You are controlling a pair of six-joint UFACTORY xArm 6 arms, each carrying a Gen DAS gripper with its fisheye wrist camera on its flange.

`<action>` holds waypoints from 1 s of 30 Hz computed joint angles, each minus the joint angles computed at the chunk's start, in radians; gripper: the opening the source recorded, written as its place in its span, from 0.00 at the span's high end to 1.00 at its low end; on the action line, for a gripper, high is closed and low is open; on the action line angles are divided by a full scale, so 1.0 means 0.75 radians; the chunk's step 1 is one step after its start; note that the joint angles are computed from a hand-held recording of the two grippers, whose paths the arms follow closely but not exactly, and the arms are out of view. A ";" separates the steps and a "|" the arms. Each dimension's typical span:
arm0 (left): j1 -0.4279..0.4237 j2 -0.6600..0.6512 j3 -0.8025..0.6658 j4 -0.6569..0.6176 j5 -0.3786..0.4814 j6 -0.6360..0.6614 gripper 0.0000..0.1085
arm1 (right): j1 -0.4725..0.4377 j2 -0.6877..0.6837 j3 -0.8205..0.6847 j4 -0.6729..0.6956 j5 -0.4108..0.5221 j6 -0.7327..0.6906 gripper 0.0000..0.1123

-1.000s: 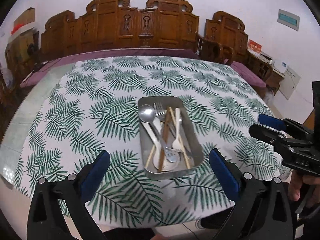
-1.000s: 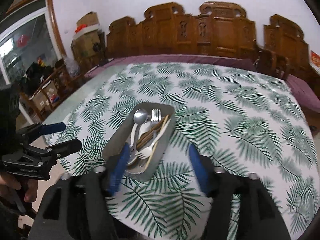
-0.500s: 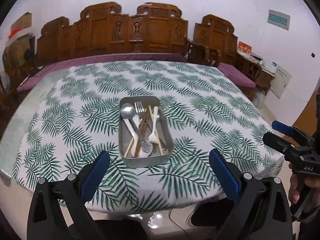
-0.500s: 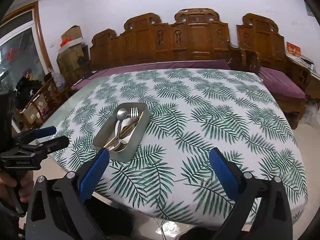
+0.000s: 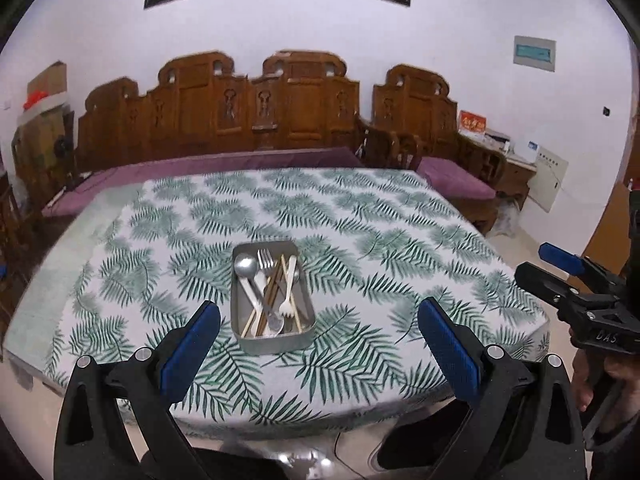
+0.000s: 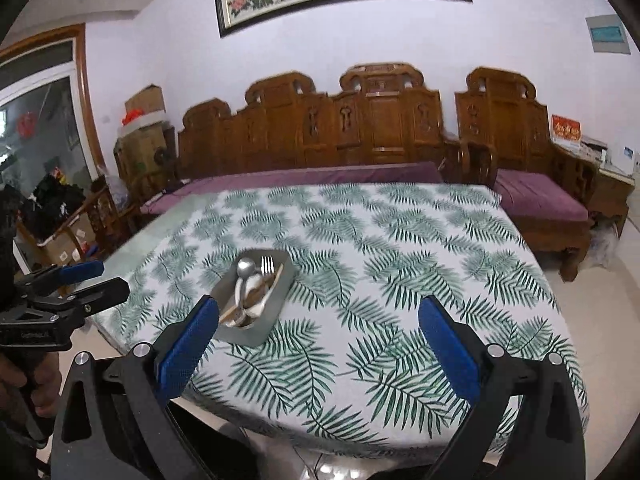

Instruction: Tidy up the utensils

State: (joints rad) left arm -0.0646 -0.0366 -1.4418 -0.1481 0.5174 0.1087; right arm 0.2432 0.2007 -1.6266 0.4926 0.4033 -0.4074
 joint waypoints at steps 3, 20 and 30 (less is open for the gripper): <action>-0.014 -0.036 0.010 0.007 -0.028 0.005 0.12 | 0.008 -0.052 0.027 0.082 -0.027 -0.083 0.10; -0.058 -0.226 0.120 -0.008 -0.179 0.013 0.12 | 0.056 -0.216 0.105 0.310 -0.069 -0.315 0.11; -0.061 -0.237 0.130 -0.040 -0.182 0.043 0.12 | 0.065 -0.214 0.101 0.324 -0.072 -0.316 0.10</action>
